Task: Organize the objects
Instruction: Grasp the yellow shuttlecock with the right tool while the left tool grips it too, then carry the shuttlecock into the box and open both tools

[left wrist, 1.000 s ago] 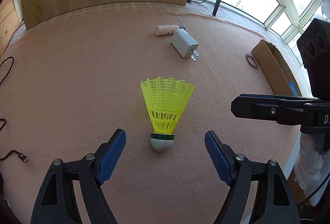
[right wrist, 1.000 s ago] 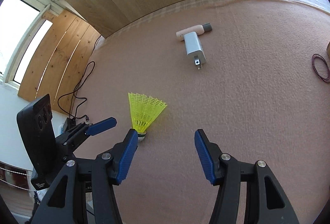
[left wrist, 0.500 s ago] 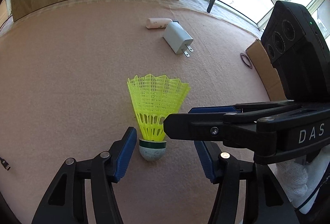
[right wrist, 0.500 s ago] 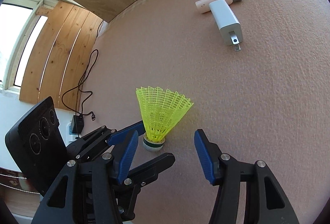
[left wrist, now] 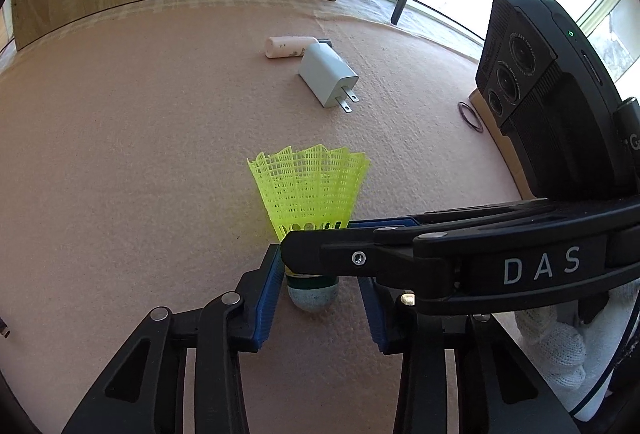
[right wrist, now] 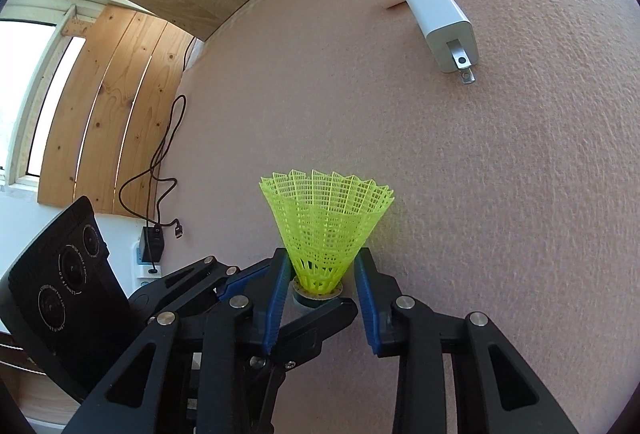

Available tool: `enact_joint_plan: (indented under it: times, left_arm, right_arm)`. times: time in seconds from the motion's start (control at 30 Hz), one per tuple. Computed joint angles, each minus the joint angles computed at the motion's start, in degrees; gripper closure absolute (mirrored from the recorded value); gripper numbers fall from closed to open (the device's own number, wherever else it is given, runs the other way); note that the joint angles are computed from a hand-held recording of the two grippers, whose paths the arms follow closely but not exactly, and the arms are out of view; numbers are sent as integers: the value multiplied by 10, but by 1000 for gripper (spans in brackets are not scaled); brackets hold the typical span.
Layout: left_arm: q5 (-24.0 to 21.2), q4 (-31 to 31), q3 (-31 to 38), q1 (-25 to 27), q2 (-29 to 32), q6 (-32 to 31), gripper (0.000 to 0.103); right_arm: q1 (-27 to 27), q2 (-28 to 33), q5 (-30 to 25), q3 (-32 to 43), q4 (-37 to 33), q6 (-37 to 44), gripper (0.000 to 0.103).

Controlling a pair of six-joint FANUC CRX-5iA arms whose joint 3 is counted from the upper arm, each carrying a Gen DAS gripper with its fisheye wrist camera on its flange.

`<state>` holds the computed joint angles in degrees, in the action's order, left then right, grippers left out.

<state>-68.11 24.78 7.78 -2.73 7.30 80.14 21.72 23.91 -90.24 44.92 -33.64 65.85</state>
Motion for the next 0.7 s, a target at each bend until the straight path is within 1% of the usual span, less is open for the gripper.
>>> enact_joint_plan:
  times: [0.17, 0.33, 0.53, 0.7]
  left_arm:
    - [2, 0, 9, -11, 0, 3, 64]
    - [6, -3, 35, -32, 7, 8, 64]
    - [10, -7, 95, -69, 35, 16, 64]
    - [11, -5, 163, -107, 77, 23, 64]
  right_arm:
    - [-7, -10, 6, -7, 1, 1, 75]
    - [-20, -30, 15, -18, 0, 4, 75]
    - [-48, -65, 31, -41, 4, 7, 75]
    - [-78, -96, 43, -59, 14, 10, 75]
